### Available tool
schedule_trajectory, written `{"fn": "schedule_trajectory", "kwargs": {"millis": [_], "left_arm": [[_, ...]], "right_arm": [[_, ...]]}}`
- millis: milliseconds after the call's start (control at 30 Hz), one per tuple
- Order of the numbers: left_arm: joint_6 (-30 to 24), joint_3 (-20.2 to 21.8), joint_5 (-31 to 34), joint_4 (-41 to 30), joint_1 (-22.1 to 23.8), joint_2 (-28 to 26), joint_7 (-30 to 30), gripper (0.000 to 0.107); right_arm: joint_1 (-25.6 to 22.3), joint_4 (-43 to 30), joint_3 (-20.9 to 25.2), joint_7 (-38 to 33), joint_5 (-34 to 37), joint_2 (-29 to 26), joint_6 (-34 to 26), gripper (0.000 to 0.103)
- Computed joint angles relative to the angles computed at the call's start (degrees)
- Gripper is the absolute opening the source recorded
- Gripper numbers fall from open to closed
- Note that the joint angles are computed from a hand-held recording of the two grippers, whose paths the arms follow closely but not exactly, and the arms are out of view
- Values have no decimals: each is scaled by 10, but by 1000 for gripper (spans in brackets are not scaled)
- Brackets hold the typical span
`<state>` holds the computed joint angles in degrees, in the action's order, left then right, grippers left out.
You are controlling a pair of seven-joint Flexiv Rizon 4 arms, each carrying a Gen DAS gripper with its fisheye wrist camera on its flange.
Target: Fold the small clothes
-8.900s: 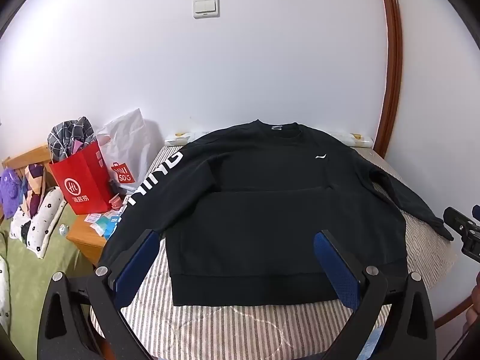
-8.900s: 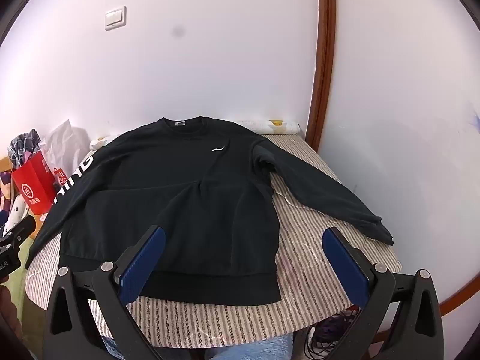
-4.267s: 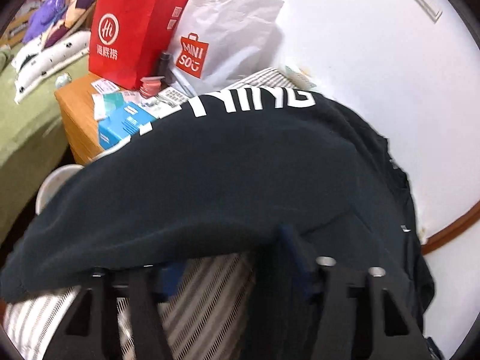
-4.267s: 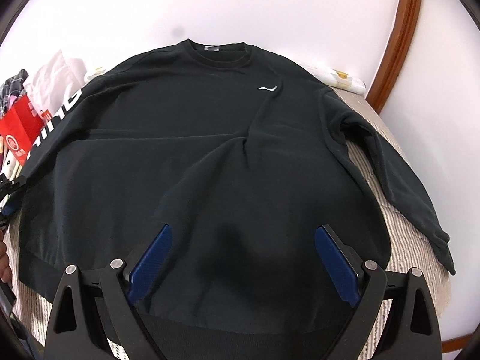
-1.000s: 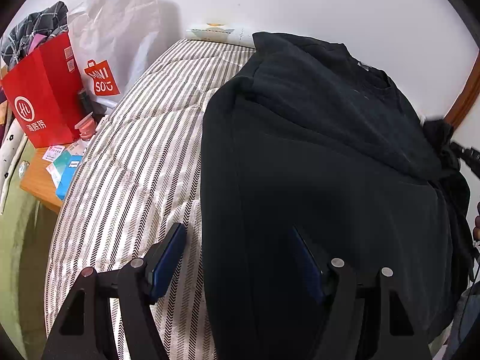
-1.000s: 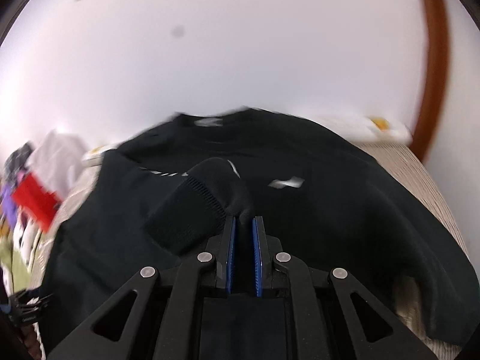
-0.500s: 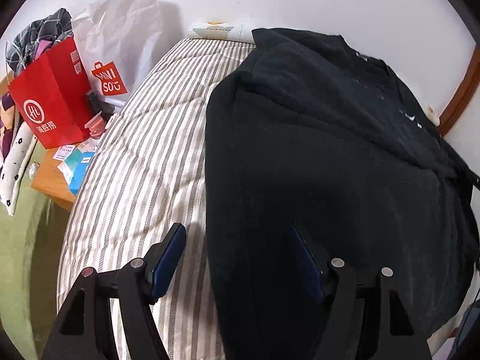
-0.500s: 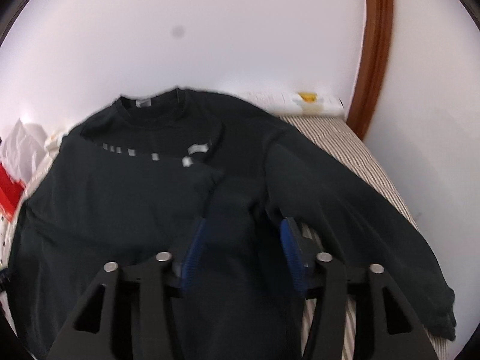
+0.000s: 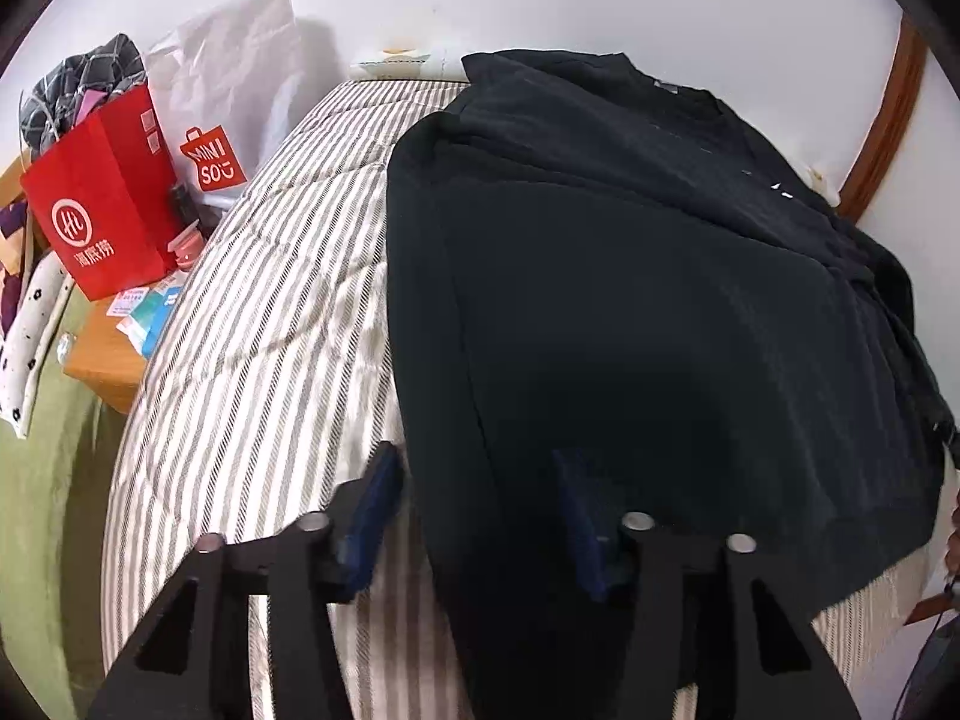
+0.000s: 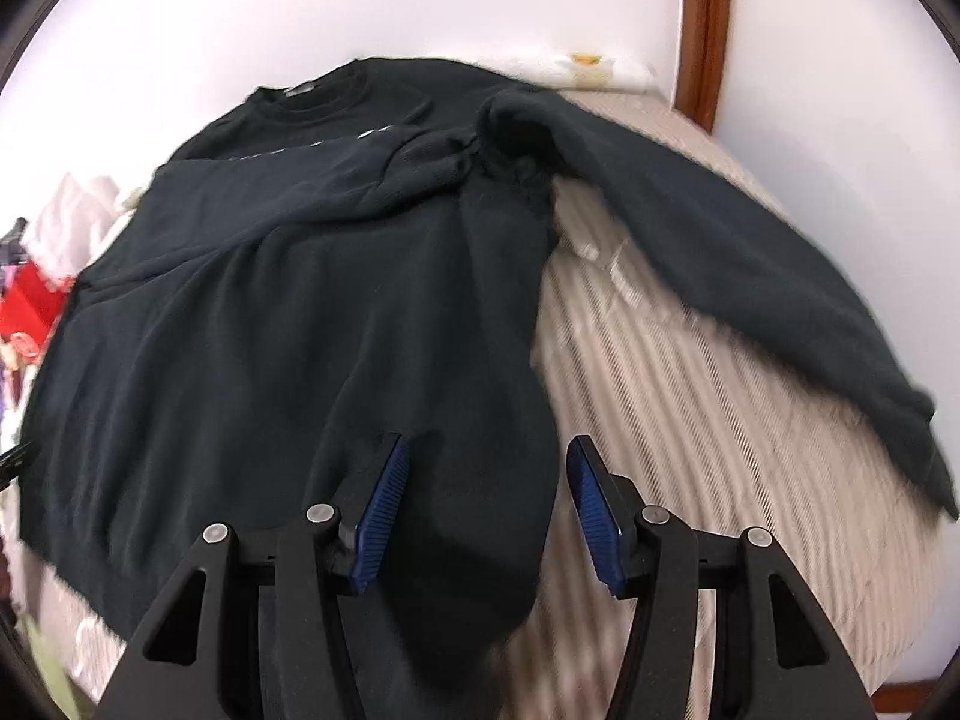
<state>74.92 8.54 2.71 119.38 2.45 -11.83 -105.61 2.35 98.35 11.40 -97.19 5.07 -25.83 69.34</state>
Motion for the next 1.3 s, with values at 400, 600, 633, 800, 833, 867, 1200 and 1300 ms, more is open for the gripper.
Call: {"fn": "schedule_trajectory", "kwargs": {"millis": [400, 600, 633, 800, 833, 867, 1200, 1300], "left_arm": [[27, -13, -51, 63, 2, 43, 4, 7], [14, -17, -19, 99, -6, 85, -14, 7], [15, -18, -6, 107, -7, 92, -22, 7], [30, -30, -39, 136, -3, 103, -9, 7], [31, -31, -45, 137, -2, 102, -4, 7], [28, -32, -47, 135, -1, 101, -3, 11], [-31, -27, 35, 61, 11, 84, -74, 19], [-44, -23, 37, 29, 14, 67, -77, 23]], "right_arm": [[-18, 74, 34, -90, 59, 47, 51, 7], [-61, 71, 56, -162, 132, 75, 18, 7], [-59, 77, 51, -170, 137, 80, 17, 7], [-37, 105, 23, -177, 130, 95, 20, 7], [-29, 108, 16, -171, 122, 94, 24, 7], [-19, 110, 8, -160, 109, 92, 32, 8], [24, 103, -24, -44, -20, 93, 102, 43], [30, 64, -10, -33, -28, 79, 88, 45]]}}
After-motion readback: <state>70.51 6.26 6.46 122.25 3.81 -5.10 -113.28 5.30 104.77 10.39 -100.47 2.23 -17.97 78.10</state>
